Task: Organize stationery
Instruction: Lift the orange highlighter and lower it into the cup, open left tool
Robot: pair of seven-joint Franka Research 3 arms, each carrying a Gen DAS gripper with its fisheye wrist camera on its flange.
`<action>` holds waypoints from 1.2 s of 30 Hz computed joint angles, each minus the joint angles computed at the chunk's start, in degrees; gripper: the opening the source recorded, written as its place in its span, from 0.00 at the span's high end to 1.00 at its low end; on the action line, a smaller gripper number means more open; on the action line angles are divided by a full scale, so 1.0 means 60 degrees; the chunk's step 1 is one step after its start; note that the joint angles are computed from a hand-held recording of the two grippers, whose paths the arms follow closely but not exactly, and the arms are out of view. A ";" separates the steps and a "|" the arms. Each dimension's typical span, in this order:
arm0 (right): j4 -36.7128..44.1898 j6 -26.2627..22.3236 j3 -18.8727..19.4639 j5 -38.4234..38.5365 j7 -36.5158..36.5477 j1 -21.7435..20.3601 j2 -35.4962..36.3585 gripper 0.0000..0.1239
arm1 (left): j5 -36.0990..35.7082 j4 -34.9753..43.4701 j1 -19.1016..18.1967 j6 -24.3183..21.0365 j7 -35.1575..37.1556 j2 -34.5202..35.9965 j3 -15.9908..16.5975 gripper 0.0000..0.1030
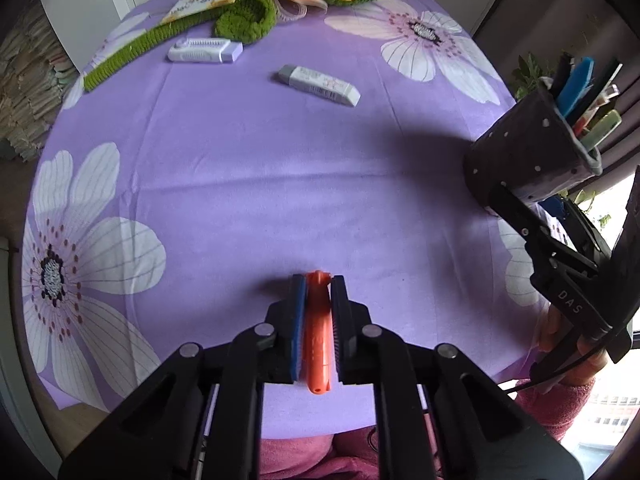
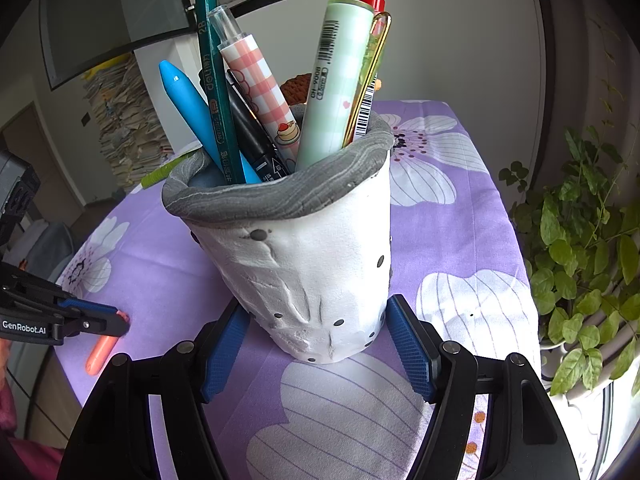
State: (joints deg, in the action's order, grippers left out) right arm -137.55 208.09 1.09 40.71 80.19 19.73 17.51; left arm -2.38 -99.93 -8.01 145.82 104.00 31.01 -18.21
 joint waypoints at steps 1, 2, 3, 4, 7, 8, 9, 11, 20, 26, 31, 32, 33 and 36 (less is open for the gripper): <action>-0.0006 0.0001 0.0002 -0.0016 0.0008 -0.0010 -0.0001 0.42 | -0.0181 -0.0176 0.0172 0.0160 0.0226 -0.0141 -0.0156 0.90; -0.0004 0.0001 -0.0001 -0.0007 0.0005 -0.0001 -0.0001 0.42 | -0.0418 -0.0327 0.0353 0.0306 0.0484 -0.0288 -0.0331 0.90; -0.0004 0.0001 -0.0002 -0.0007 0.0005 -0.0001 -0.0001 0.42 | -0.0668 -0.0445 0.0498 0.0418 0.0700 -0.0419 -0.0481 0.90; -0.0009 -0.0001 0.0001 -0.0025 0.0015 -0.0013 -0.0003 0.42 | -0.0867 -0.0530 0.0584 0.0501 0.0870 -0.0522 -0.0574 0.90; -0.0013 0.0002 0.0000 -0.0033 0.0023 -0.0014 -0.0004 0.42 | -0.1797 -0.0830 0.0954 0.0840 0.1669 -0.0922 -0.1041 0.90; -0.0010 0.0001 -0.0004 -0.0023 0.0016 -0.0006 -0.0004 0.42 | -0.2314 -0.0899 0.1155 0.0970 0.2132 -0.1044 -0.1331 0.90; -0.0005 -0.0003 -0.0008 -0.0014 0.0008 0.0000 -0.0003 0.42 | -0.2783 -0.0957 0.1278 0.1138 0.2564 -0.1146 -0.1559 0.90; -0.0017 0.0000 0.0000 -0.0040 0.0028 -0.0017 -0.0008 0.42 | -0.3624 -0.0939 0.1350 0.1514 0.3277 -0.1229 -0.1935 0.90; -0.0023 0.0000 0.0001 -0.0057 0.0041 -0.0023 -0.0012 0.42 | -0.6890 -0.0024 0.1455 0.3048 0.6902 -0.0577 -0.3674 0.90; -0.0027 0.0004 0.0004 -0.0071 0.0058 -0.0028 -0.0013 0.42 | -0.6201 0.0889 0.0709 0.2765 0.6743 0.0360 -0.3284 0.90; 0.0028 0.0015 0.0011 0.0005 0.0040 0.0036 0.0040 0.42 | -0.6348 0.0858 0.1326 0.2957 0.7287 0.0725 -0.4050 0.90; 0.0025 0.0025 0.0014 0.0009 0.0043 0.0042 0.0044 0.42 | -0.6470 0.0784 0.1517 0.3032 0.7496 0.0767 -0.4258 0.90; 0.0061 0.0012 -0.0016 0.0098 -0.0025 0.0105 0.0061 0.42 | -0.6557 0.0689 0.1660 0.3109 0.7641 0.0779 -0.4403 0.90; 0.0039 0.0041 0.0031 -0.0017 0.0078 0.0028 0.0076 0.42 | -0.7133 0.0251 0.2417 0.3758 0.8533 0.0970 -0.5275 0.90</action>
